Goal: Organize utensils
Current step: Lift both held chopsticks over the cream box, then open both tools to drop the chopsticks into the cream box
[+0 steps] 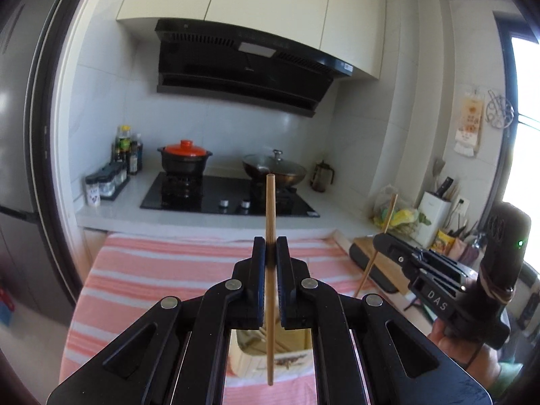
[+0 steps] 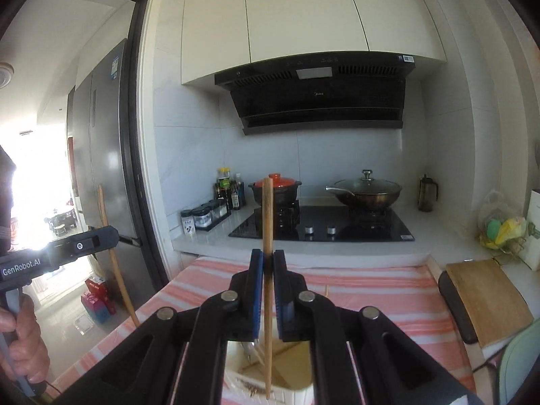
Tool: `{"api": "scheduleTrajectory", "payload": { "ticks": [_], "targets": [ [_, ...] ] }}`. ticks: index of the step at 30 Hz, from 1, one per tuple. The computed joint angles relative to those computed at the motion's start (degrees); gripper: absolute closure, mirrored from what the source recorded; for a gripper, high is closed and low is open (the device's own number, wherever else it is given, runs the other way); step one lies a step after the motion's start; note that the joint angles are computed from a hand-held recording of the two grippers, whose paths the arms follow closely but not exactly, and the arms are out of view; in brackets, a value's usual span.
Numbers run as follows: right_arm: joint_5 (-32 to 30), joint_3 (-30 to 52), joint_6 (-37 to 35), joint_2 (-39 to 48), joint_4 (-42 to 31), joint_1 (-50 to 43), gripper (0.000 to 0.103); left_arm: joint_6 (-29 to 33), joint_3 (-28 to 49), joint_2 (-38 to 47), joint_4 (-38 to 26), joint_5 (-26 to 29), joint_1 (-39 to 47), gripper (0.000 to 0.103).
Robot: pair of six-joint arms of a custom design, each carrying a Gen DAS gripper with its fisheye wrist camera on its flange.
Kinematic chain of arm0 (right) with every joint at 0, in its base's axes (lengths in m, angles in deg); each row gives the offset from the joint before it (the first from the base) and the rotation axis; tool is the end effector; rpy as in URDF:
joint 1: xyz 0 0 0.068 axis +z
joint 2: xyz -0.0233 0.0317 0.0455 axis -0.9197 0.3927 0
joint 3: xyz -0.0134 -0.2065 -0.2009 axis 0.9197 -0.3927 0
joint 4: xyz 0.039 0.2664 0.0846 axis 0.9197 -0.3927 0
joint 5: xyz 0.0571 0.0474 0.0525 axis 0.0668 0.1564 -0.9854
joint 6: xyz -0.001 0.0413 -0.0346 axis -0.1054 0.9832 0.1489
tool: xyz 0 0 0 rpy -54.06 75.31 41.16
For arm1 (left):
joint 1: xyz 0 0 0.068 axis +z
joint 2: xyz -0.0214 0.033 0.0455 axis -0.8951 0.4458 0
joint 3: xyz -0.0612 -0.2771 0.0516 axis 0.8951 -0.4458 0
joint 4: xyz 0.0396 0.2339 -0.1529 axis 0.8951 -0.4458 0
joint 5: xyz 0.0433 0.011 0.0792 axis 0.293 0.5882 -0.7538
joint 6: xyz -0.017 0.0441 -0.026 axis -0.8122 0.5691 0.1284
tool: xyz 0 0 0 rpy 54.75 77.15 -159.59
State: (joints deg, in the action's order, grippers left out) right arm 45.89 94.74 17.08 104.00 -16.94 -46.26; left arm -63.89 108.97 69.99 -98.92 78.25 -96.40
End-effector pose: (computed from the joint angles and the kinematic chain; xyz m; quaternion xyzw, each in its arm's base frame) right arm 0.2343 0.0770 0.3626 0.0139 0.7968 0.0415 0.6027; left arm 0.2947 -0.1900 0.3784 0.1393 0.8014 -0.2227 0.5374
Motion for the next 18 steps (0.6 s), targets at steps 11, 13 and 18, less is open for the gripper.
{"api": "scheduleTrajectory", "payload": {
  "ticks": [11,13,18],
  "targets": [
    [-10.9,3.1,-2.6,23.5,5.2,-8.6,0.097,-2.6,12.4,25.1,-1.3,1.9,1.1,0.098],
    [-14.4,4.3,-1.3,26.8,2.4,-9.8,0.096,-2.1,14.1,27.8,-4.1,1.4,0.8,0.091],
    [-16.2,-1.9,2.8,21.6,2.4,-11.2,0.049,-1.8,1.6,19.7,2.1,-3.2,-0.4,0.016]
  ]
}}
